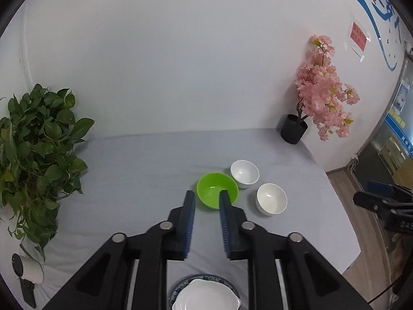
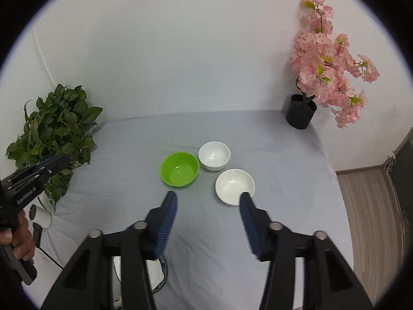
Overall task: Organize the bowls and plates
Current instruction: 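Move the right gripper toward the lime-green bowl, then close the right gripper on the rim of the lime-green bowl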
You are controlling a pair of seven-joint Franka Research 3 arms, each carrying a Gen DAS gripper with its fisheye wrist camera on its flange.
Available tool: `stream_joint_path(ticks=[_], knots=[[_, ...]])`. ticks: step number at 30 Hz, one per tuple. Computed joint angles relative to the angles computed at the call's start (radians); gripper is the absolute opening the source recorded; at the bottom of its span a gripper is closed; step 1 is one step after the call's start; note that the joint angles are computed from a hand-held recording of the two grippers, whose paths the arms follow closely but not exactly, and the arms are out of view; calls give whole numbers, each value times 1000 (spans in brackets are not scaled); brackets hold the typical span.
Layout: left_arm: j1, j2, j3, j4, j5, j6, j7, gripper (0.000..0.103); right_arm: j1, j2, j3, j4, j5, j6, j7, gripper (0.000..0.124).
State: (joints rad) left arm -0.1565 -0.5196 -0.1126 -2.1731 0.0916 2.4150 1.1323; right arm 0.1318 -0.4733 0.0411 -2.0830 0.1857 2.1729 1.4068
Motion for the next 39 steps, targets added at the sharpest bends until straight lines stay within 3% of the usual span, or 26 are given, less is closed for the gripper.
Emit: stream_joint_path(ticks=[1, 2, 4, 8, 11, 18, 22, 29, 39], knots=[[12, 17, -4, 11, 12, -11, -9, 92, 5, 8, -8, 3, 14, -1, -7, 102], [36, 23, -20, 14, 40, -15, -41, 103, 7, 13, -10, 2, 22, 13, -13, 102], [59, 34, -26, -2, 71, 22, -82, 103, 11, 39, -13, 13, 32, 14, -19, 102], [42, 105, 14, 29, 27, -24, -30, 103, 29, 114, -35, 46, 95, -8, -59, 102], [34, 163, 42, 51, -37, -16, 15, 102, 48, 190, -56, 88, 176, -37, -116, 102], [68, 437, 36, 247, -147, -12, 97, 102, 43, 403, -76, 225, 383, -122, -237, 102], [102, 643, 4, 417, -117, -47, 108, 102, 32, 553, -45, 306, 347, -117, -167, 102], [164, 1014, -53, 755, -143, -197, 212, 98, 40, 710, -8, 374, 310, -64, -111, 102], [215, 1271, -94, 993, -219, -271, 296, 94, 59, 813, -5, 413, 201, -44, -8, 102]])
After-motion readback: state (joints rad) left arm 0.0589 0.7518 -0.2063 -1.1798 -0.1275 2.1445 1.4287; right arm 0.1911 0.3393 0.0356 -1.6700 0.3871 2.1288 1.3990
